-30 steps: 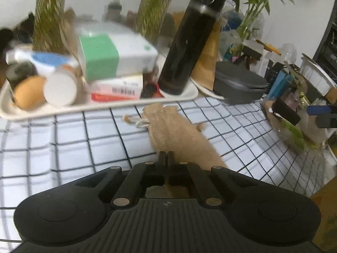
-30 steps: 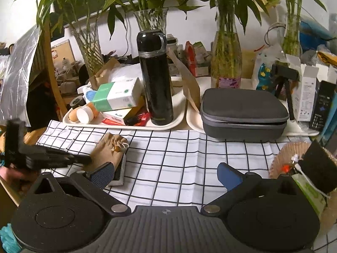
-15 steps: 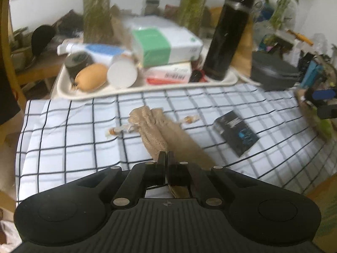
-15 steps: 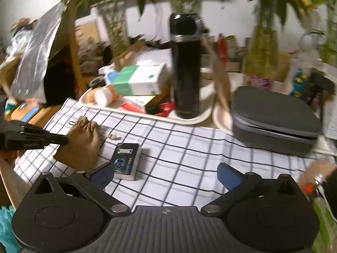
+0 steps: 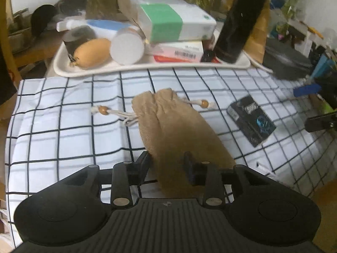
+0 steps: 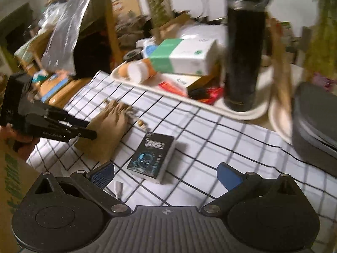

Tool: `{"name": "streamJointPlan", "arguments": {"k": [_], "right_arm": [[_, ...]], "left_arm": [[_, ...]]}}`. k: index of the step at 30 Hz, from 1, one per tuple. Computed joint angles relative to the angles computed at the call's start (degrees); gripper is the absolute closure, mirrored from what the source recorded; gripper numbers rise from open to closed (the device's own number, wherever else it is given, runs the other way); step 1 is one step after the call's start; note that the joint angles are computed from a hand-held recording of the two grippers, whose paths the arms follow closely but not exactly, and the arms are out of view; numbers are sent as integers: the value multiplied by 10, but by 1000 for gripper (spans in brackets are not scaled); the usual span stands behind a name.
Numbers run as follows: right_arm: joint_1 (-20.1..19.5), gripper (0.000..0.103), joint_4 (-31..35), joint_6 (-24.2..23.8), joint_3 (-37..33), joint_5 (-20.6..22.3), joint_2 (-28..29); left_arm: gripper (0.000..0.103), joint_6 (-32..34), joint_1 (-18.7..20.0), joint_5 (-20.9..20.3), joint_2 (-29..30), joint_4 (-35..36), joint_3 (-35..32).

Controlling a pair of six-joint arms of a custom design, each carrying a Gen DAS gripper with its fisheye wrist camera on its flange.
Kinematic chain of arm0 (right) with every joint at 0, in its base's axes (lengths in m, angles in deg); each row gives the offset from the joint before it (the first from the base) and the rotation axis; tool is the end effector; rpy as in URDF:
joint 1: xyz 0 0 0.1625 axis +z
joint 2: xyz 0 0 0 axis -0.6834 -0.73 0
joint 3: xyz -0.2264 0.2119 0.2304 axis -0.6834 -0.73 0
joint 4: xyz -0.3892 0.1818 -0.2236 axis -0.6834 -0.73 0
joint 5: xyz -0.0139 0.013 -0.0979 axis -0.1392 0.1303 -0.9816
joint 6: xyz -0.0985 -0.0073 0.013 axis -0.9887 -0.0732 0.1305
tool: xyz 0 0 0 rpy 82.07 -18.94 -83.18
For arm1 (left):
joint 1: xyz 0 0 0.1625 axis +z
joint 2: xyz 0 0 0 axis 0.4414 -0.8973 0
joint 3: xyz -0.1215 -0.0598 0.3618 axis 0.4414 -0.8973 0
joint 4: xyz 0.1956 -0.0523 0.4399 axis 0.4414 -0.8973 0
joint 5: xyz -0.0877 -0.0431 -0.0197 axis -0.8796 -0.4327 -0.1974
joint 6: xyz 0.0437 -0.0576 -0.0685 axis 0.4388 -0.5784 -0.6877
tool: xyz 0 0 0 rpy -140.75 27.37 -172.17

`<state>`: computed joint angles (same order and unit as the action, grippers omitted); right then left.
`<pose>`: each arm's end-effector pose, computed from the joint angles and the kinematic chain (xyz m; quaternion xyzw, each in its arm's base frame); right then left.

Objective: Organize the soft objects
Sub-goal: 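Grasp the black card box with the right tool while left tool holds the pouch, then lift the black card box with right tool while left tool lifts the pouch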

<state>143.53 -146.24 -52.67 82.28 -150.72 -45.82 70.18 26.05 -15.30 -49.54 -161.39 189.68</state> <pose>0.1704 -0.3558 0.0924 0.2553 -0.9189 0.2407 0.1801 -0.0538 -0.3688 0.1925 0.3195 0.9077 -0.1553 0.2235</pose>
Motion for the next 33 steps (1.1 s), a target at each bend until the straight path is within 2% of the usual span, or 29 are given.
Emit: {"name": "streamJointPlan", "arguments": {"k": [2,4,6,9,13,17,20,22,23,26,29,33], "right_arm": [[2,1,-2,-24,-14,-4,28],[1,6,1,-44,-24,0,46],[0,10,5,-58,-34,3,63],[-4,11,-8,-72,-43,12,89],[-17,10,-29,-77,-56,29,126],[-7,11,-61,-96,-75,-4,176],[3,23,-80,-108,-84,-34,195],[0,33,-79,-98,-83,-36,189],[-1,42,-83,-90,-82,-38,186],[2,45,-93,-80,-80,-62,180],[5,47,-83,-76,-73,-68,156],[4,47,-66,-56,-49,-39,85]], "left_arm": [[69,5,0,-3,1,-7,2],[71,9,1,-4,3,-18,5],[84,11,-1,6,2,-23,8],[94,14,1,14,2,-27,8],[98,18,0,16,2,-27,8],[100,30,-3,17,3,-29,10],[100,26,3,9,4,-26,5],[100,23,0,11,2,-23,7],[100,22,-1,11,1,-23,7],[100,18,-1,8,-3,-22,8],[101,17,-1,2,-8,-24,9],[101,17,-6,-2,-16,-30,12]]}}
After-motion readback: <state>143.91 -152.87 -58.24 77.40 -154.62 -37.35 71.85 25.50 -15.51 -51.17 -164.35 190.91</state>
